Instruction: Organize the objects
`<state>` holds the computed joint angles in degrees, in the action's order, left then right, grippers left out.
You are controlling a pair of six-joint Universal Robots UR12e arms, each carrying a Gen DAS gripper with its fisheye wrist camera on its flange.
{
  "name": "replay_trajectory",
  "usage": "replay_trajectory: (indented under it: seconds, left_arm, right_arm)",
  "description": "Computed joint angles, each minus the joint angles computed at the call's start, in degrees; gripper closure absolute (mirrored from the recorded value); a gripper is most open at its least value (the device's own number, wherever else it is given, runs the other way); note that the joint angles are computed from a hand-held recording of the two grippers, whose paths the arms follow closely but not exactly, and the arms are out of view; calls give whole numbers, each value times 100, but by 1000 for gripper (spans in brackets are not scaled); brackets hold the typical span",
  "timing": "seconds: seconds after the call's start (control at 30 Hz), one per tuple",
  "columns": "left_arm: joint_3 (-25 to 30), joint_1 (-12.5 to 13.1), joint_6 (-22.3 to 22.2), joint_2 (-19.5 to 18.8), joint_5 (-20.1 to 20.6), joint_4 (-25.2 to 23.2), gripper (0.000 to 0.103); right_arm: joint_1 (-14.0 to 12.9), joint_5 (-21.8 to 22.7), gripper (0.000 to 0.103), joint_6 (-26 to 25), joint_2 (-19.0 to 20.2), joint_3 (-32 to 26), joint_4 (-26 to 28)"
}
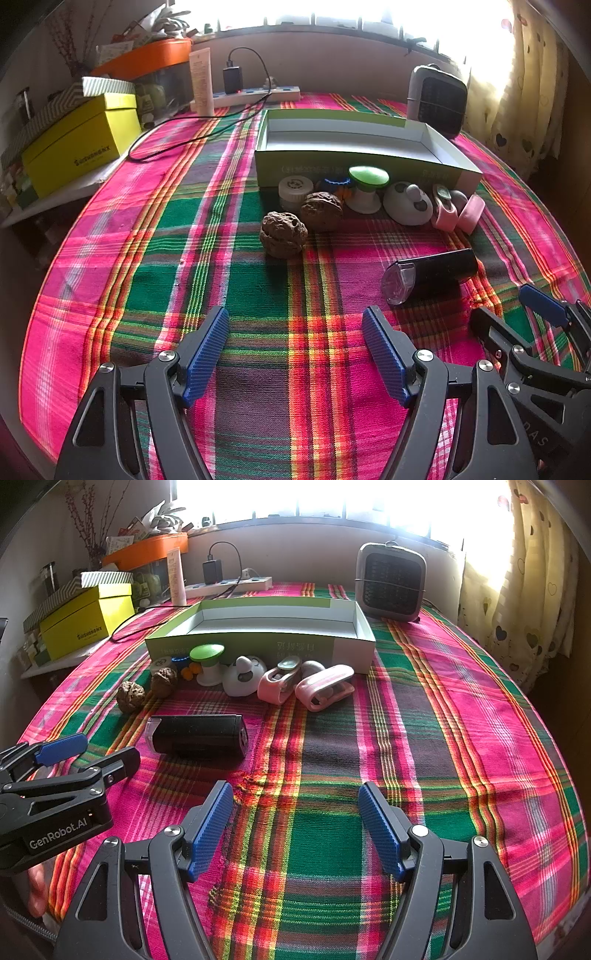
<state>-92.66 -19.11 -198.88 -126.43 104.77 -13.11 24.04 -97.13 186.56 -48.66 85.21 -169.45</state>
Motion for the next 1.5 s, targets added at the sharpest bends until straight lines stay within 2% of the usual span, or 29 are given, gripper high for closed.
replay_trajectory:
  seconds: [0.63,0.77,0.93,1.1,1.3,1.5]
  left_arm:
    - [12,14,23,-10,-12,-10,28]
    - [-18,8,77,17,-120,-46,28]
    - [-47,91,325,53,-414,-35,29]
    - [-154,208,126,143,-768,18,29]
    - [-177,231,72,166,-728,-15,29]
    - [-182,237,66,169,-749,-7,29]
  right_arm:
    - [0,40,32,-27,-19,16,26]
    - [-75,333,32,-111,-60,22,176]
    - [-121,761,32,-206,-67,24,116]
    - [-113,971,32,-597,-60,2,-69]
    - [-18,478,32,-892,33,-240,137]
    - [-10,336,32,-881,119,-426,221]
